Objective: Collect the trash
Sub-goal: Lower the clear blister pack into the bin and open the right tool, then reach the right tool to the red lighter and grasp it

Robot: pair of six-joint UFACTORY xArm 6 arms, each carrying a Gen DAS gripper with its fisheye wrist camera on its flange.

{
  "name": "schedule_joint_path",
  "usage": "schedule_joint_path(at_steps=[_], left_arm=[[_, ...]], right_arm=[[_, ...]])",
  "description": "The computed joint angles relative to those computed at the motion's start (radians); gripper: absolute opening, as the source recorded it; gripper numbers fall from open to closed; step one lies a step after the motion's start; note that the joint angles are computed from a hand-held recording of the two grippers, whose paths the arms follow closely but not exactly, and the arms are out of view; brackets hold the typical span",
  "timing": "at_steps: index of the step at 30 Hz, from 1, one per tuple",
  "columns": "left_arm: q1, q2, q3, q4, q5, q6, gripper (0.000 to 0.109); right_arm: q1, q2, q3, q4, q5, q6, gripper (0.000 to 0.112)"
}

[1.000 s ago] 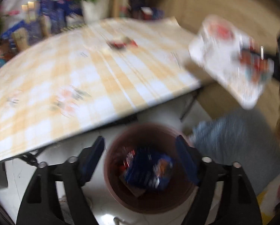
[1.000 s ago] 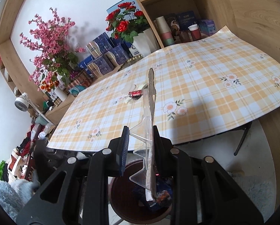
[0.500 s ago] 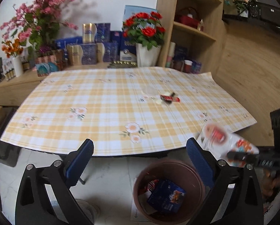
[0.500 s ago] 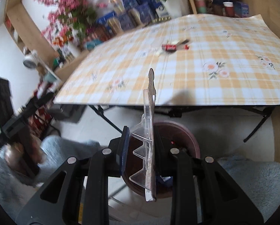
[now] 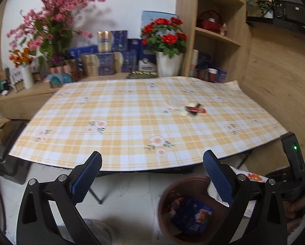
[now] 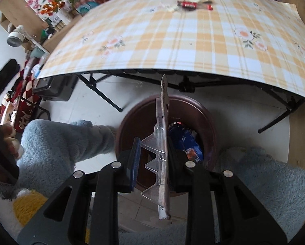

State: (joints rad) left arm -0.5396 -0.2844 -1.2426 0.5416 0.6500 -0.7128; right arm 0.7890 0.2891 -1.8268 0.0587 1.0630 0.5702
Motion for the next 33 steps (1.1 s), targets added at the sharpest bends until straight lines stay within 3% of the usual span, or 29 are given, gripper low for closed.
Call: schedule_joint_path(at_steps=[8,10,11,12,15,20,23,29,33], left_arm=[[0.004,-0.004,0.009,0.042,-0.003,-0.058,0.097],[0.0,0.001,0.007,0.052,0.001,-0.06,0.097],[-0.001,0.003,0.006,0.05,0.0,-0.058,0.097],[-0.002,0.005,0.005,0.048,-0.001,-0.056,0.097],[-0.003,0.008,0.009,0.041,-0.016,-0.049,0.097],[-0.004,0.025,0.001,0.027,-0.012,-0.033,0.097],[-0.001,0.036,-0.003,0.019,-0.015,-0.032,0.097],[0.003,0.077,-0.031,0.018,-0.021,-0.014,0.097],[0.014,0.126,-0.076,-0.067,-0.017,0.05,0.097]], right_arm=[[-0.018,0.124,-0.14,-0.003,0.13,0.048,0.028],[-0.021,0.147,-0.164,-0.003,0.139,0.075,0.035],[-0.025,0.146,-0.153,0.012,0.112,0.08,0.051],[-0.03,0.135,-0.127,0.043,0.065,0.073,0.058],[-0.031,0.105,-0.079,0.046,-0.039,0.069,0.066],[-0.047,0.01,0.052,-0.014,-0.225,0.159,0.091],[-0.069,-0.055,0.129,-0.104,-0.289,0.232,0.096],[-0.109,-0.096,0.161,-0.312,-0.264,0.272,0.097],[-0.142,-0.087,0.144,-0.354,-0.233,0.233,0.097]])
